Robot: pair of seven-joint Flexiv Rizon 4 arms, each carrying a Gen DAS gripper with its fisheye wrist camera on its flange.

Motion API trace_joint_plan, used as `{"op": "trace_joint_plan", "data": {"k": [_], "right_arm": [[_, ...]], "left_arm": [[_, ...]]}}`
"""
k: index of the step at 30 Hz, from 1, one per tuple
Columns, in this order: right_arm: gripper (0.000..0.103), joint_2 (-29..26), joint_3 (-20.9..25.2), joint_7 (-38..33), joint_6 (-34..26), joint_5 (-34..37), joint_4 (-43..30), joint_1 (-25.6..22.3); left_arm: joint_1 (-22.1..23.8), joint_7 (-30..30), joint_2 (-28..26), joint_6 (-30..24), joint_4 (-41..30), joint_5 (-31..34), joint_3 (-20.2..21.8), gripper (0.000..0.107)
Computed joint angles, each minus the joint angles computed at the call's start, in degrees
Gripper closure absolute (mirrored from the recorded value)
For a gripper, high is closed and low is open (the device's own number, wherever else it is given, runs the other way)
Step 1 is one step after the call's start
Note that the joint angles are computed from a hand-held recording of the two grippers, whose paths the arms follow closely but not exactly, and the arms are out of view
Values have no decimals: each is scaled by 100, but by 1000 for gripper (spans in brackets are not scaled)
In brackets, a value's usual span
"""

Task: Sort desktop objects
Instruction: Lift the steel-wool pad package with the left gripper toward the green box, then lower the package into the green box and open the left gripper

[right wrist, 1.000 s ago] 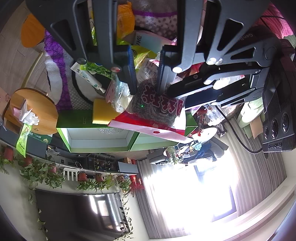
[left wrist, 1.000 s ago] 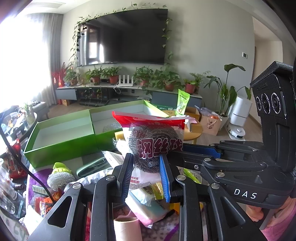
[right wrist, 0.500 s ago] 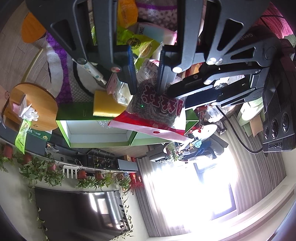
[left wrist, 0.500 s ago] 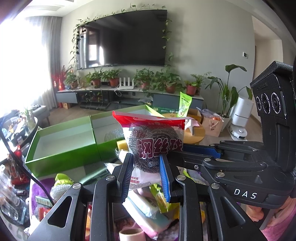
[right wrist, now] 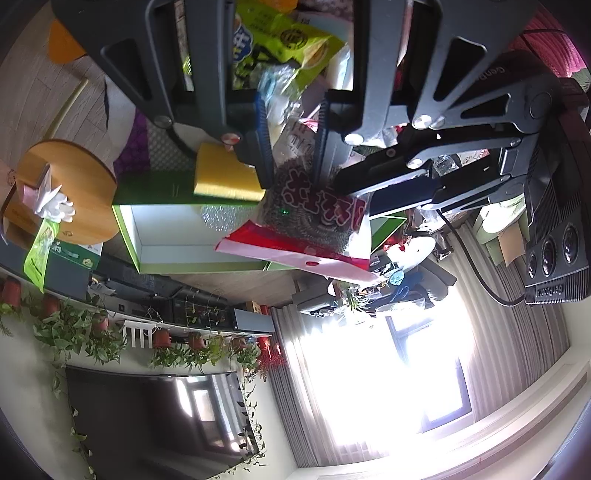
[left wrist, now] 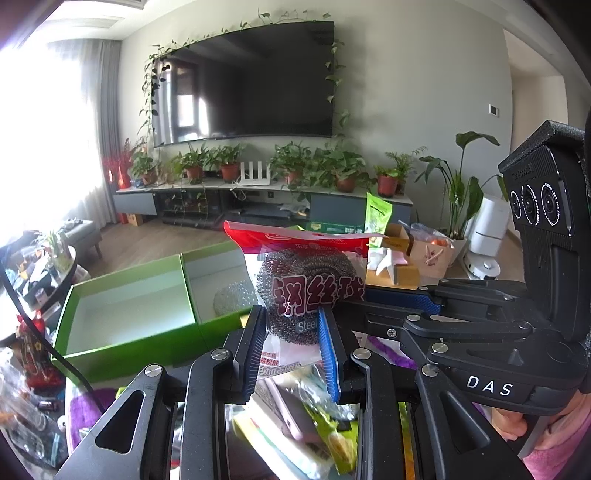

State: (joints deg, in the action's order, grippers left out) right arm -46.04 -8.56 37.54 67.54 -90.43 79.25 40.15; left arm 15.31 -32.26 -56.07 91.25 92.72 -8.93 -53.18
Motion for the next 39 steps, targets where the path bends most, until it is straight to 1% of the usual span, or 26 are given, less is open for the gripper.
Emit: {"op": "trace_joint_plan", "data": {"k": [7, 13, 21, 25, 30, 34, 39], "right_arm": [[80, -107, -59, -247, 191, 176, -191, -132], [80, -170, -185, -228, 387, 177, -290, -196], [80, -325, -316, -531, 548, 537, -503, -234], [80, -410, -425, -626, 656, 666, -606, -225], [80, -574, -526, -916, 825, 1031, -809, -259], [80, -702, -700, -1103, 1045, 1330, -939, -268], [80, -851, -861, -1502, 1277, 1872, -1067, -285]], "left_arm": [[-349, 66, -15, -239, -466, -244, 263, 80], [-567, 236, -42, -335, -738, -485, 438, 80], [-1090, 454, -125, -668, -1413, -972, 899, 80], [-1226, 576, -123, -713, -1536, -1183, 1037, 80], [-1595, 610, -217, -1001, -2048, -1457, 1475, 80], [-1926, 640, -319, -1188, -2482, -1645, 1863, 80], [-2333, 525, -488, -1463, -3042, -1797, 2367, 80]]}}
